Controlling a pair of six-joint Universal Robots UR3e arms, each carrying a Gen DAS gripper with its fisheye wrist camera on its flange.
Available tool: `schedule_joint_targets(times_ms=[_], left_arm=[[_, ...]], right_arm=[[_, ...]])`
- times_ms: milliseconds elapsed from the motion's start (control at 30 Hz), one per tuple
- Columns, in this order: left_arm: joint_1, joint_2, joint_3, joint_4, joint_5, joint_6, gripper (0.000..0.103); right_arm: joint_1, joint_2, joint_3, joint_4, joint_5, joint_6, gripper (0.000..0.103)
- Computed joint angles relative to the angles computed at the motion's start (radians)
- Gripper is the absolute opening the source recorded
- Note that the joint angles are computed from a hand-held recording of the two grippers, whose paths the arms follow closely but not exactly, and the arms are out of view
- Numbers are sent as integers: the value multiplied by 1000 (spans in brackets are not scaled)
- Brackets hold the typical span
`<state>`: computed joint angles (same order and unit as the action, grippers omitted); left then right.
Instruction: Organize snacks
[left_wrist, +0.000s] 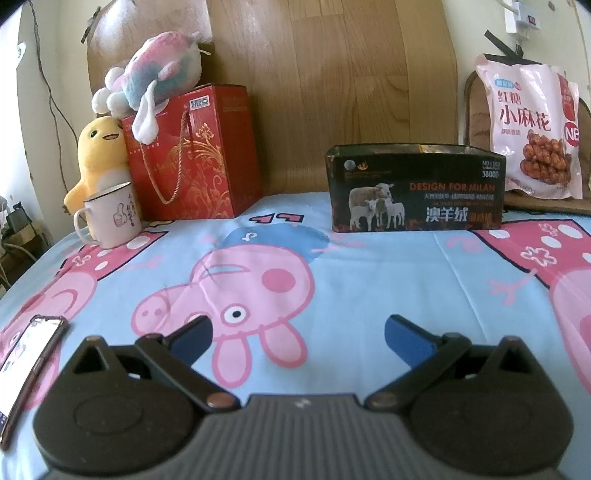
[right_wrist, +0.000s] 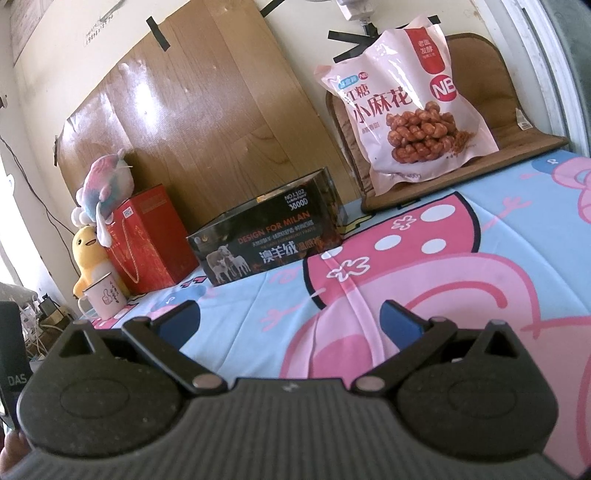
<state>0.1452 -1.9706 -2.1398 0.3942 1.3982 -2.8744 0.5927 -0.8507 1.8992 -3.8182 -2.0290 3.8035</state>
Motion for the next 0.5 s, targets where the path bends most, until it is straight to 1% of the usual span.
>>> schedule_joint_targets(times_ms=[300, 500], left_arm=[[8, 6, 4, -30, -22, 16, 103], [9, 9, 0, -30, -30, 20, 103]], right_arm=[[3, 0, -11, 8, 11, -21, 103], [19, 11, -33, 10, -18, -47, 103]])
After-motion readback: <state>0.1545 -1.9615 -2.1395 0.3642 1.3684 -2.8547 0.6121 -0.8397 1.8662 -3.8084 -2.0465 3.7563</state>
